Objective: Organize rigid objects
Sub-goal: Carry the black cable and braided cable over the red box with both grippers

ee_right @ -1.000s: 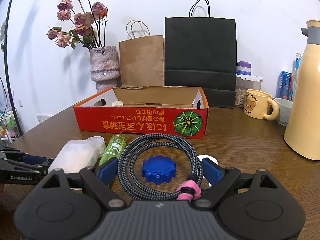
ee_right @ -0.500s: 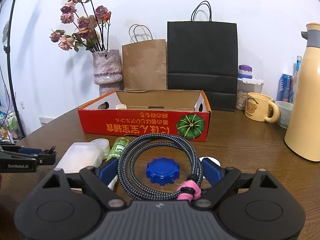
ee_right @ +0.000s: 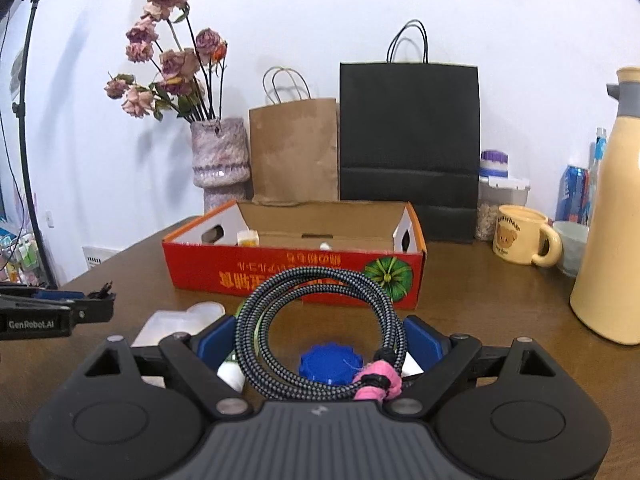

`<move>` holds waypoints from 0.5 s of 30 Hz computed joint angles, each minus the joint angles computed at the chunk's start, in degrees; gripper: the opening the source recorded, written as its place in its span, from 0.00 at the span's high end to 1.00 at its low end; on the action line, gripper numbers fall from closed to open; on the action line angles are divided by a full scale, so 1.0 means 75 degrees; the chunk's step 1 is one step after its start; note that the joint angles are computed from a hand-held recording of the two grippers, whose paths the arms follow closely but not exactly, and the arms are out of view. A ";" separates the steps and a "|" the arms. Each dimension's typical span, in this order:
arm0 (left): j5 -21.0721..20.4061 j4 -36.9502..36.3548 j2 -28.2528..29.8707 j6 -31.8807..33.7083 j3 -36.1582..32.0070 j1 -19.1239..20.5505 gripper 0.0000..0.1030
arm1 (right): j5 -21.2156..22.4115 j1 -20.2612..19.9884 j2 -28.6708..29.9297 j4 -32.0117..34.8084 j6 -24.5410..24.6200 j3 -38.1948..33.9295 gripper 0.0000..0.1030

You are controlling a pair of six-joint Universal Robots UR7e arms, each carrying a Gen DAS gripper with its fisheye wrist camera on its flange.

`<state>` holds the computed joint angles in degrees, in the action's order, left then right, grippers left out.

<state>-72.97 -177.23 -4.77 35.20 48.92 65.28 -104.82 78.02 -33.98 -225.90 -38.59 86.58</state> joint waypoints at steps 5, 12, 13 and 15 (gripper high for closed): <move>0.0014 0.0199 0.0147 -0.0115 -0.0402 -0.0118 0.55 | -0.0005 0.0113 0.0012 0.0086 -0.0076 -0.0246 0.14; 0.0081 0.0420 0.0484 -0.0201 -0.1201 -0.0268 0.55 | -0.0079 0.0278 0.0120 0.0287 -0.0202 -0.0759 0.14; 0.0089 0.0484 0.0553 -0.0238 -0.1365 -0.0289 0.55 | -0.0101 0.0301 0.0146 0.0332 -0.0203 -0.0858 0.14; 0.0144 0.0590 0.0726 -0.0294 -0.1732 -0.0330 0.55 | -0.0143 0.0344 0.0199 0.0423 -0.0176 -0.1061 0.14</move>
<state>-71.89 -172.81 0.67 33.00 35.93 62.81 -105.90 80.60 -32.49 -222.73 -39.90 78.62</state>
